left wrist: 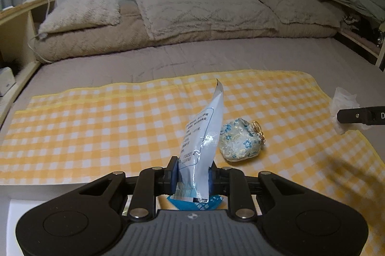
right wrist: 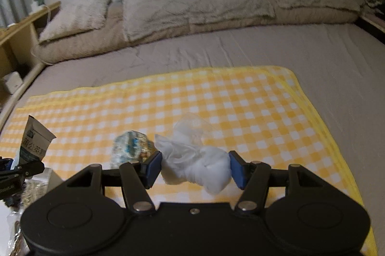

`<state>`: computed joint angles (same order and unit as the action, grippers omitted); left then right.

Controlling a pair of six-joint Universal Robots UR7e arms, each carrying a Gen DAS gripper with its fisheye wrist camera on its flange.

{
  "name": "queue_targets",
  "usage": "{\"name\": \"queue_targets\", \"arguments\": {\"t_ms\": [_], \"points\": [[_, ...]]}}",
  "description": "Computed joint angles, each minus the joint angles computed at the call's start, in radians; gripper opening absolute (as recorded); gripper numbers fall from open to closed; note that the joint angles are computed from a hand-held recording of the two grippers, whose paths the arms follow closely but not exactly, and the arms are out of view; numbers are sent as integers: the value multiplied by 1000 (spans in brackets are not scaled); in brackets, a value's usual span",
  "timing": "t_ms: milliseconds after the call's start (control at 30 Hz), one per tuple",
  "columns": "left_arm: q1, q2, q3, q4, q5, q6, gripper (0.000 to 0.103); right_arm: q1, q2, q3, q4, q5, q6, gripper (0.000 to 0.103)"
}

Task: Organize soft objects
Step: 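Carry the sock and sachet into the white box and open both tools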

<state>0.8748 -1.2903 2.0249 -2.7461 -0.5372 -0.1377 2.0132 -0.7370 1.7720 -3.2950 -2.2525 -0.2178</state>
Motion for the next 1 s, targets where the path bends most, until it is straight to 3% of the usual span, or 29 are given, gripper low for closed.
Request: {"name": "queue_targets", "arguments": {"t_ms": [300,500,767,1000], "points": [[-66,-136,85,69,61,-83,25,59,-6,29,-26,53,-11,61],[-93,-254,130,240,116,-210,25,95,10,27,-2,91,5,61],[-126,-457,171,573,172,-432,25,137,48,2,53,143,24,61],[-135,-612,156,1040,174,-746,25,171,87,-30,125,200,42,61]]}}
